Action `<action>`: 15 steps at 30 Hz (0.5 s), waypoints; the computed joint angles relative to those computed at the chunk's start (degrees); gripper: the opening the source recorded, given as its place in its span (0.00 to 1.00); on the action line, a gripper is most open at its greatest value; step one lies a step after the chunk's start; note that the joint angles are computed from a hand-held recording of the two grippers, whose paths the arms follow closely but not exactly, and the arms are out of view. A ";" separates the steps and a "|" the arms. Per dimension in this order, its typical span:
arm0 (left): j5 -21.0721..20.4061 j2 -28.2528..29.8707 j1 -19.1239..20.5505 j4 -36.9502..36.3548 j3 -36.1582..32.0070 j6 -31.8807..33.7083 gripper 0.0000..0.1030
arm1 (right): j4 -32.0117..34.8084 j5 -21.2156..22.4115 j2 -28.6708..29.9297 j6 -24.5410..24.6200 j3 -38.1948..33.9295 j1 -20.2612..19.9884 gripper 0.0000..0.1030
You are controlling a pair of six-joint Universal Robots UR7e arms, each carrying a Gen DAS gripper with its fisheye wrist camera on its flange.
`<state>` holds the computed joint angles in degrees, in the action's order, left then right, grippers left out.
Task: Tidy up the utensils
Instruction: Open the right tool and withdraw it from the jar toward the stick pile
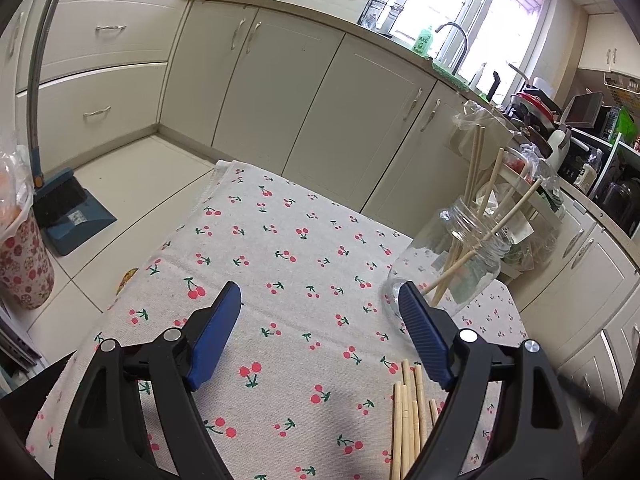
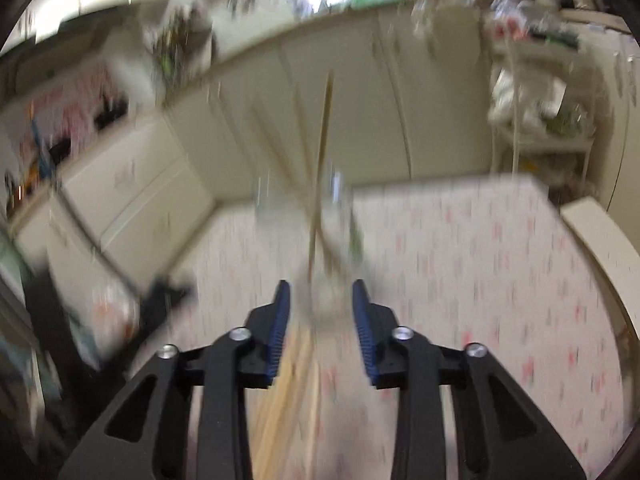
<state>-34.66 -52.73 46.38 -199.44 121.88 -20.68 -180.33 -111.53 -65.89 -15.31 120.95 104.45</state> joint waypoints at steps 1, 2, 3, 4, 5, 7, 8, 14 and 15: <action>0.03 -0.44 -0.09 1.41 0.08 -0.78 0.75 | 1.92 -0.43 -0.61 -0.10 1.12 -0.04 0.24; 0.04 -0.87 -0.14 2.50 0.32 -1.53 0.75 | 3.07 -1.24 -0.82 -0.43 1.91 0.13 0.22; -0.03 -1.58 -0.28 4.38 0.68 -2.93 0.75 | 3.51 -1.83 -0.79 -0.86 2.30 0.20 0.22; -0.15 -2.50 -0.50 6.48 1.33 -4.83 0.75 | 5.01 -2.69 -0.67 -1.38 2.49 0.43 0.22; -0.45 -3.43 -0.74 8.49 2.02 -6.54 0.75 | 5.73 -3.31 -0.44 -1.84 2.62 0.62 0.22; -0.80 -5.02 -1.47 12.06 3.37 -8.53 0.75 | 6.39 -4.58 0.41 -2.86 2.66 0.94 0.22; -0.57 -5.42 -2.00 13.31 3.83 -8.92 0.75 | 6.98 -4.74 0.60 -3.06 2.57 0.89 0.22; -0.48 -7.83 -5.04 23.83 5.44 -11.01 0.75 | 3.72 -9.12 1.73 -4.27 3.80 1.15 0.16; -0.50 -7.95 -5.40 25.40 5.53 -11.49 0.75 | 3.23 -9.69 1.52 -4.00 3.98 1.07 0.14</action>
